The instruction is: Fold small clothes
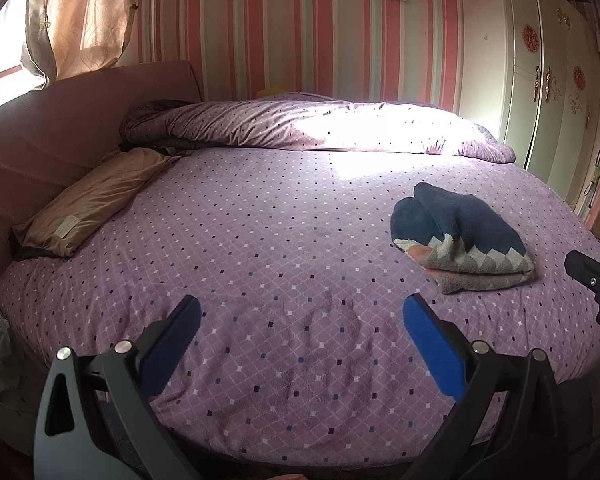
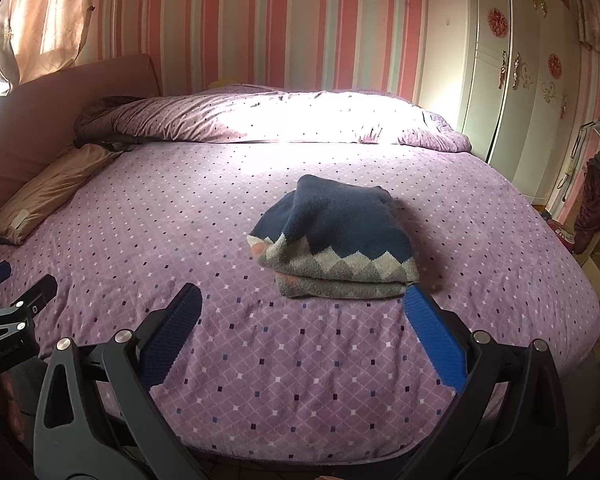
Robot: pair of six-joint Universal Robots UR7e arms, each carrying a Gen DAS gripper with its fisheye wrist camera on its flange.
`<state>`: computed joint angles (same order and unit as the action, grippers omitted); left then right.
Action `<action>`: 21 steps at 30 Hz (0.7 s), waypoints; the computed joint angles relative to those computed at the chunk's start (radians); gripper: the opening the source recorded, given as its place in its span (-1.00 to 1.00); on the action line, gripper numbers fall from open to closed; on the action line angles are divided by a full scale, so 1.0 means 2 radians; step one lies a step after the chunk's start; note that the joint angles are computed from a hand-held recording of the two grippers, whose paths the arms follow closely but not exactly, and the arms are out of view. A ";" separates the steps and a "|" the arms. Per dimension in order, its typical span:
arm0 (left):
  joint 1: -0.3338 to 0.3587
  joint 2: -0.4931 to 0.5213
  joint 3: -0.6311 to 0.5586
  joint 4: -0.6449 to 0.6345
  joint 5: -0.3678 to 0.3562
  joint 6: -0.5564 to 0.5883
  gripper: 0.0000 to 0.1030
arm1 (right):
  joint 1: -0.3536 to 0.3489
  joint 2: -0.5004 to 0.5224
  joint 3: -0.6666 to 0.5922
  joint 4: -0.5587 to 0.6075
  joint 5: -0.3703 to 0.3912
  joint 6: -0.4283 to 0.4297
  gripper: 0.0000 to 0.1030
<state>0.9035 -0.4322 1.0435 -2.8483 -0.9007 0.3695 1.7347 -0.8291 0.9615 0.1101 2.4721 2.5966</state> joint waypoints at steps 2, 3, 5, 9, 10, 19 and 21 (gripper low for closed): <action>0.000 0.001 -0.002 0.001 0.002 -0.005 0.97 | -0.001 0.004 -0.007 0.009 -0.002 0.004 0.94; -0.001 0.002 -0.003 0.003 0.003 -0.009 0.97 | -0.002 0.006 -0.010 0.012 -0.002 0.004 0.94; -0.001 0.004 -0.007 0.007 0.003 -0.017 0.97 | -0.002 0.009 -0.013 0.013 -0.002 0.002 0.94; 0.000 0.007 -0.015 0.008 0.007 -0.022 0.97 | -0.004 0.013 -0.020 0.018 -0.005 0.001 0.94; 0.000 0.008 -0.017 0.007 0.009 -0.022 0.97 | -0.004 0.014 -0.022 0.018 -0.004 0.002 0.94; -0.001 0.011 -0.019 -0.002 0.004 -0.012 0.97 | -0.002 0.016 -0.012 -0.024 0.014 -0.038 0.94; -0.001 0.010 -0.018 0.004 0.005 -0.019 0.97 | -0.002 0.017 -0.011 -0.025 0.015 -0.042 0.94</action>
<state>0.9019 -0.4132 1.0076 -2.8413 -0.8915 0.3315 1.7314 -0.7954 0.9390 0.0594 2.5022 2.5120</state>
